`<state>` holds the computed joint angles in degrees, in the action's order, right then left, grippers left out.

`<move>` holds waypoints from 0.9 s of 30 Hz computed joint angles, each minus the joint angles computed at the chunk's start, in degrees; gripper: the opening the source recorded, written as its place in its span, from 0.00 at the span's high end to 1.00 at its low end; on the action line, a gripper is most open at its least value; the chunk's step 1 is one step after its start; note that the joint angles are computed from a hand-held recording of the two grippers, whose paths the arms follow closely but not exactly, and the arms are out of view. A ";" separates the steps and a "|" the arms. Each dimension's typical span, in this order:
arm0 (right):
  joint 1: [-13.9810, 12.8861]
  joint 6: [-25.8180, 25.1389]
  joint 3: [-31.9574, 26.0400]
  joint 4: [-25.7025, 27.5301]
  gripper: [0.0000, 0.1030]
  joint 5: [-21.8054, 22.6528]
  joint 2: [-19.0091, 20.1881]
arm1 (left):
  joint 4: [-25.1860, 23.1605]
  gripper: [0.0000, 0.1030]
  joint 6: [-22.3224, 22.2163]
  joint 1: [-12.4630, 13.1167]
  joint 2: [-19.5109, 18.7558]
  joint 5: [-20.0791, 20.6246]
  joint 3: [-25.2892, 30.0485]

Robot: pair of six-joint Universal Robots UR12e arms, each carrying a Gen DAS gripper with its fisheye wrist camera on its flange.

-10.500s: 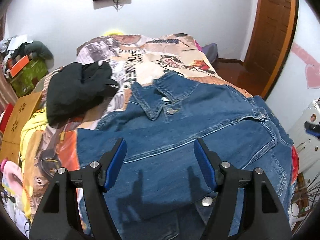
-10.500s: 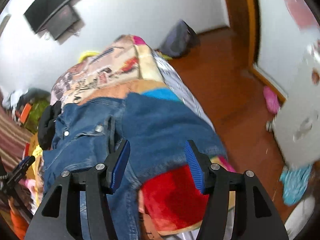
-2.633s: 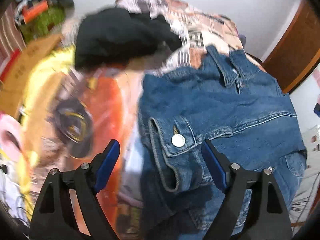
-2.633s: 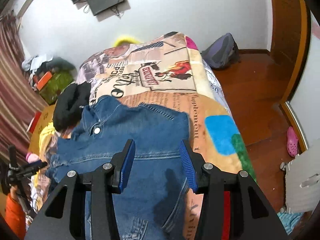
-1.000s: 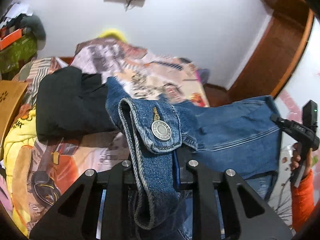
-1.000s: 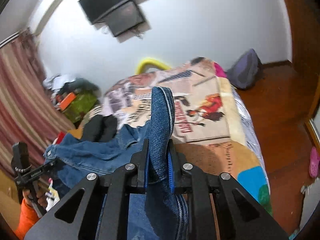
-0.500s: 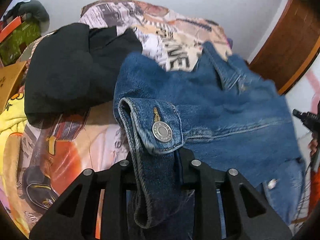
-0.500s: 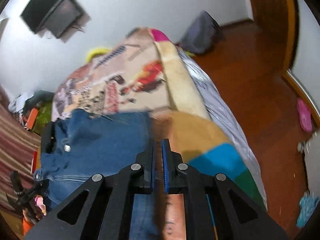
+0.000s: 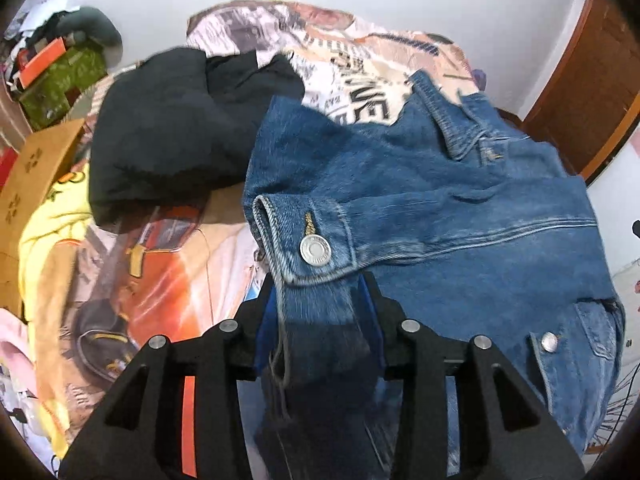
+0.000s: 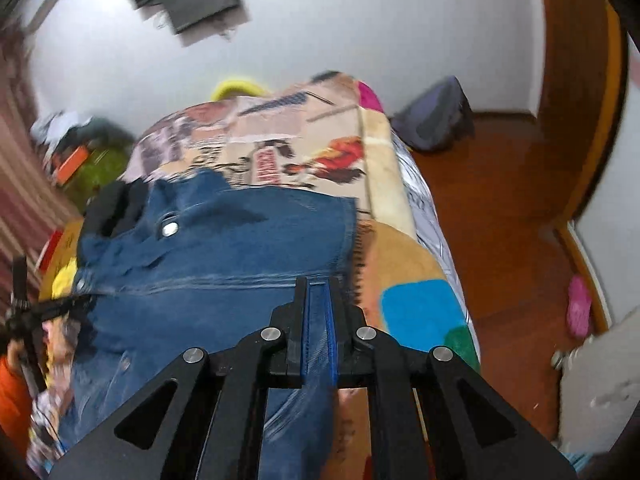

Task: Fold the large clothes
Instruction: 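Fold the held cuff across the jacket body and open the left gripper, then grasp the jacket hem with both grippers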

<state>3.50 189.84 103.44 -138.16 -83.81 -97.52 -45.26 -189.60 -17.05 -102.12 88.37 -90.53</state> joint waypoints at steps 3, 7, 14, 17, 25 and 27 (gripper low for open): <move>1.54 -0.99 0.19 -0.94 0.52 -2.11 -0.91 | 1.42 0.62 1.22 -0.54 2.14 0.84 -1.34; 3.42 -2.15 0.75 -2.65 0.36 -4.76 -2.37 | 1.88 0.34 3.79 -1.79 4.64 3.17 -2.54; 5.47 -0.94 2.20 -0.37 0.29 -4.72 -4.39 | 3.91 0.22 6.74 -3.72 8.60 4.87 -6.10; 6.74 -1.15 3.00 1.45 0.29 -6.28 -4.97 | 3.31 0.21 6.79 -3.76 10.14 3.02 -7.91; 7.92 0.03 5.58 5.65 0.29 -7.62 -6.85 | 0.28 0.21 5.75 -2.98 13.03 1.76 -13.05; 7.72 1.10 6.24 6.90 0.29 -7.43 -7.31 | -1.75 0.21 4.49 -2.34 13.41 0.90 -13.97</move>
<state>11.22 190.95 109.68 -131.26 -91.24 -104.83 -47.01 -185.11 -19.39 -88.71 89.27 -104.50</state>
